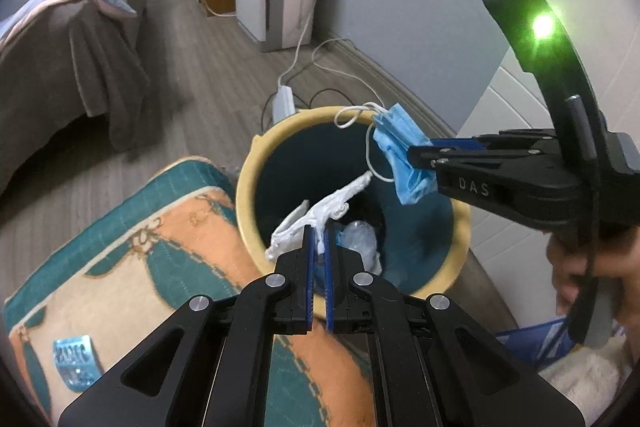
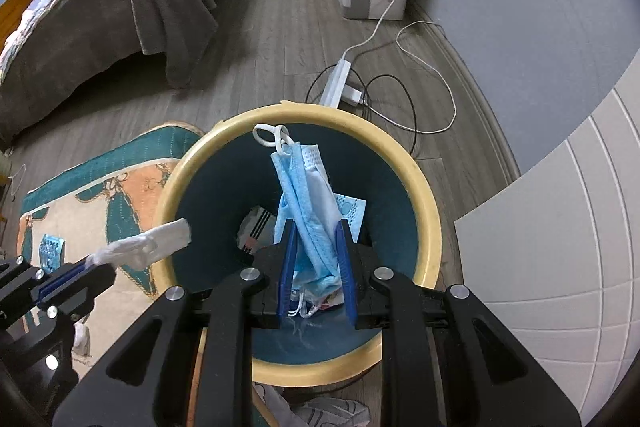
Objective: Collect trash
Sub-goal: 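Carry the mask and tissue over the teal bin and open both tools, then move the right tool to the white tissue and grasp it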
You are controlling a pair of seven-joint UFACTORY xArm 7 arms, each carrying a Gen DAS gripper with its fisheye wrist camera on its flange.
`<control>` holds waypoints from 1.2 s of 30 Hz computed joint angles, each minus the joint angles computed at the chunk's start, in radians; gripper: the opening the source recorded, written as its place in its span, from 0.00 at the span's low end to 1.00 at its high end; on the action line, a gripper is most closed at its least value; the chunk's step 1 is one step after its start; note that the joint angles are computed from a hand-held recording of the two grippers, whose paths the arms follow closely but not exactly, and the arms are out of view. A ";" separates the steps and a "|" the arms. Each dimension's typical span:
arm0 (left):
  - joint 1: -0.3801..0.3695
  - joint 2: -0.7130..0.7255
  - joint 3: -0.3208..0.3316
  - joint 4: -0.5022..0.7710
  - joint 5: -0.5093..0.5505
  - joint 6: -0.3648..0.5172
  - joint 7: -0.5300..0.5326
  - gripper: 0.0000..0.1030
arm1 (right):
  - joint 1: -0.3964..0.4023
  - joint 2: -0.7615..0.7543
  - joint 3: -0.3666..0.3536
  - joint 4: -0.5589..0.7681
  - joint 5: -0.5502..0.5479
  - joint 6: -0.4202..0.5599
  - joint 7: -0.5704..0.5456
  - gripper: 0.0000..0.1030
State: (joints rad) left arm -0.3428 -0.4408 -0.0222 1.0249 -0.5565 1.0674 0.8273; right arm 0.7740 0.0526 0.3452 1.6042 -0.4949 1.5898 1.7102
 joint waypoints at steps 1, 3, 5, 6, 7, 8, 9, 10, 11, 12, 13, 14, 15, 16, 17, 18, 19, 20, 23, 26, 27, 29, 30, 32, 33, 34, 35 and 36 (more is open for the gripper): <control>0.000 -0.004 -0.002 -0.005 -0.001 -0.003 -0.001 0.09 | 0.002 0.001 0.001 0.002 -0.004 0.009 0.005 0.23; 0.001 -0.004 -0.005 -0.010 0.003 -0.012 -0.004 0.19 | 0.004 0.001 0.001 0.004 -0.011 0.018 0.010 0.30; 0.000 -0.011 -0.001 -0.022 -0.002 -0.025 0.004 0.39 | 0.006 0.000 0.002 0.004 -0.019 0.027 0.016 0.41; 0.000 -0.015 0.000 -0.029 -0.003 -0.032 0.005 0.51 | 0.005 -0.005 0.001 -0.004 -0.019 0.025 0.016 0.43; 0.000 -0.019 0.002 -0.033 -0.004 -0.037 0.007 0.56 | 0.004 -0.007 0.001 -0.007 -0.020 0.021 0.017 0.47; 0.001 -0.028 0.005 -0.042 -0.004 -0.045 0.012 0.58 | 0.004 -0.008 0.003 -0.009 -0.027 0.012 0.015 0.52; 0.002 -0.036 0.008 -0.048 -0.004 -0.048 0.013 0.68 | 0.003 -0.008 0.003 -0.009 -0.027 0.012 0.015 0.56; 0.004 -0.051 0.011 -0.060 -0.004 -0.059 0.014 0.81 | 0.003 -0.004 0.004 -0.004 -0.032 0.013 0.012 0.66; 0.003 -0.071 0.017 -0.076 -0.009 -0.069 0.021 0.86 | 0.008 0.005 0.007 0.009 -0.046 0.024 0.007 0.77; 0.002 -0.086 0.023 -0.087 -0.013 -0.078 0.026 0.88 | 0.012 0.012 0.008 0.021 -0.057 0.033 0.002 0.82; 0.001 -0.105 0.029 -0.101 -0.014 -0.084 0.032 0.90 | 0.019 0.021 0.009 0.034 -0.072 0.042 0.000 0.88; 0.007 -0.129 0.033 -0.120 -0.002 -0.091 0.036 0.91 | 0.027 0.028 0.008 0.046 -0.089 0.048 -0.004 0.92; 0.012 -0.146 0.033 -0.132 0.012 -0.096 0.033 0.91 | 0.033 0.034 0.006 0.057 -0.097 0.053 -0.009 0.93; 0.015 -0.162 0.035 -0.144 0.026 -0.098 0.032 0.91 | 0.039 0.042 0.003 0.069 -0.102 0.061 -0.015 0.94; 0.020 -0.178 0.043 -0.154 0.040 -0.096 0.035 0.91 | 0.045 0.054 0.000 0.085 -0.105 0.069 -0.024 0.94; 0.025 -0.192 0.056 -0.161 0.051 -0.088 0.039 0.92 | 0.050 0.060 -0.004 0.094 -0.103 0.071 -0.030 0.94; 0.030 -0.197 0.070 -0.161 0.060 -0.080 0.042 0.92 | 0.054 0.066 -0.009 0.101 -0.101 0.070 -0.035 0.94; 0.040 -0.207 0.083 -0.164 0.069 -0.072 0.042 0.92 | 0.059 0.074 -0.013 0.112 -0.100 0.072 -0.040 0.94; 0.078 -0.217 0.121 -0.155 0.098 -0.051 0.043 0.92 | 0.091 0.122 -0.025 0.182 -0.127 0.100 -0.059 0.94; 0.124 -0.218 0.148 -0.146 0.138 -0.074 0.063 0.92 | 0.136 0.180 -0.046 0.264 -0.162 0.126 -0.087 0.94; 0.142 -0.214 0.161 -0.140 0.151 -0.082 0.069 0.92 | 0.152 0.200 -0.055 0.292 -0.176 0.122 -0.095 0.94; 0.178 -0.197 0.184 -0.120 0.170 -0.087 0.066 0.93 | 0.184 0.247 -0.076 0.352 -0.198 0.102 -0.120 0.94; 0.193 -0.186 0.193 -0.111 0.176 -0.090 0.065 0.93 | 0.198 0.279 -0.085 0.392 -0.206 0.088 -0.148 0.94; 0.226 -0.171 0.205 -0.096 0.193 -0.098 0.060 0.93 | 0.231 0.352 -0.106 0.496 -0.219 0.081 -0.206 0.94; 0.243 -0.160 0.214 -0.085 0.202 -0.098 0.060 0.93 | 0.250 0.394 -0.118 0.556 -0.226 0.082 -0.233 0.94; 0.258 -0.148 0.222 -0.072 0.212 -0.100 0.063 0.93 | 0.274 0.453 -0.131 0.643 -0.235 0.086 -0.264 0.94; 0.270 -0.141 0.228 -0.065 0.218 -0.102 0.070 0.93 | 0.290 0.486 -0.144 0.693 -0.234 0.083 -0.276 0.94; 0.285 -0.130 0.235 -0.054 0.229 -0.105 0.076 0.93 | 0.302 0.513 -0.156 0.731 -0.229 0.074 -0.281 0.94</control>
State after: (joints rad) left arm -0.0575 -0.5710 0.2132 0.9707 -0.3279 0.9621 0.9031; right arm 1.0763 0.5657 0.1895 2.3353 -0.7235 1.6640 1.4295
